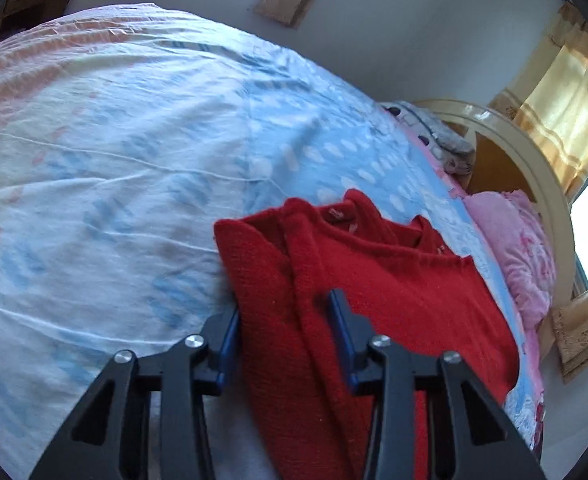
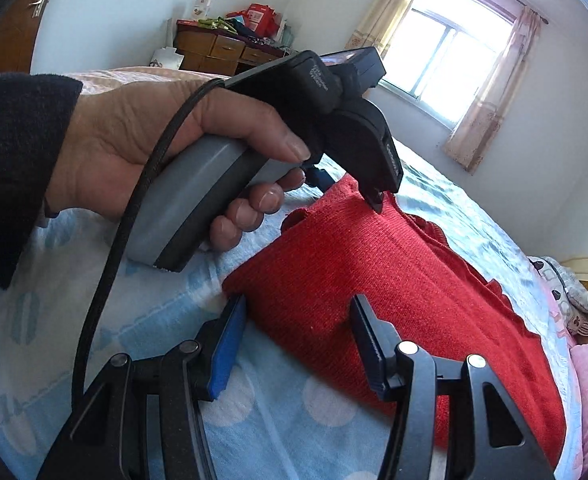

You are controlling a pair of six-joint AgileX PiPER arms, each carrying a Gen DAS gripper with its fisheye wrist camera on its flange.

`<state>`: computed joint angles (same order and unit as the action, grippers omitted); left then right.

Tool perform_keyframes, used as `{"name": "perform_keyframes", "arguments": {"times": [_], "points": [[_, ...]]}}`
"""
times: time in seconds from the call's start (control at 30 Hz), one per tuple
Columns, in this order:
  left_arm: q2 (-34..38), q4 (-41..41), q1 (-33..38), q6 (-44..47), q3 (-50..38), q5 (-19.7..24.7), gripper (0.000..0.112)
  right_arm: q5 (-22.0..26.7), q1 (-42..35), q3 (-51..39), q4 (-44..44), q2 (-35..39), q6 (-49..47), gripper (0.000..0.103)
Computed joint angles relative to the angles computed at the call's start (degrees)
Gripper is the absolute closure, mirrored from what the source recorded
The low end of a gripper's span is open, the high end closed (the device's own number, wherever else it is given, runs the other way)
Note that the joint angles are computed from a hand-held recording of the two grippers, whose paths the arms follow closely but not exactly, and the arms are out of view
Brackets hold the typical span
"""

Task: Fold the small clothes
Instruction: 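Move the left gripper to the folded sweater's edge and grasp it, then grasp the sweater edge with the right gripper beside the left gripper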

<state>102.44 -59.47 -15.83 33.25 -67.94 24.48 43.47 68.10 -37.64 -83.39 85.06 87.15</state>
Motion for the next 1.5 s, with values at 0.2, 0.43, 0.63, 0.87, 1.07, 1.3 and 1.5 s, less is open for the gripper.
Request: {"name": "perform_keyframes", "arguments": {"times": [0.2, 0.43, 0.63, 0.87, 1.07, 1.3, 1.5], "points": [[-1.39, -12.51, 1.58, 11.51, 3.59, 0.34, 0.099, 3.11, 3.27, 0.95, -0.12, -1.26, 2.44, 0.049], [-2.10, -24.29, 3.97, 20.57, 6.91, 1.76, 0.101, 4.00, 4.18, -0.07, 1.13, -0.68, 0.64, 0.049], [-1.95, -21.73, 2.85, 18.86, 6.24, 0.37, 0.101, 4.02, 3.74, 0.40, 0.20, -0.64, 1.29, 0.049], [-1.84, -24.03, 2.91, 21.33, 6.59, 0.65, 0.101, 10.00, 8.88, 1.45, -1.12, -0.89, 2.82, 0.051], [-1.81, -26.49, 3.57, 23.82, 7.13, 1.78, 0.101, 14.14, 11.39, -1.44, -0.44, 5.10, -1.05, 0.051], [-1.63, -26.15, 3.82, 23.49, 7.04, 2.25, 0.101, 13.58, 10.76, -3.54, 1.53, 6.64, -5.22, 0.051], [-0.86, -26.53, 4.55, 23.30, 6.68, 3.88, 0.101, 5.12, 3.89, -5.22, 6.65, 3.64, -10.82, 0.094]]}}
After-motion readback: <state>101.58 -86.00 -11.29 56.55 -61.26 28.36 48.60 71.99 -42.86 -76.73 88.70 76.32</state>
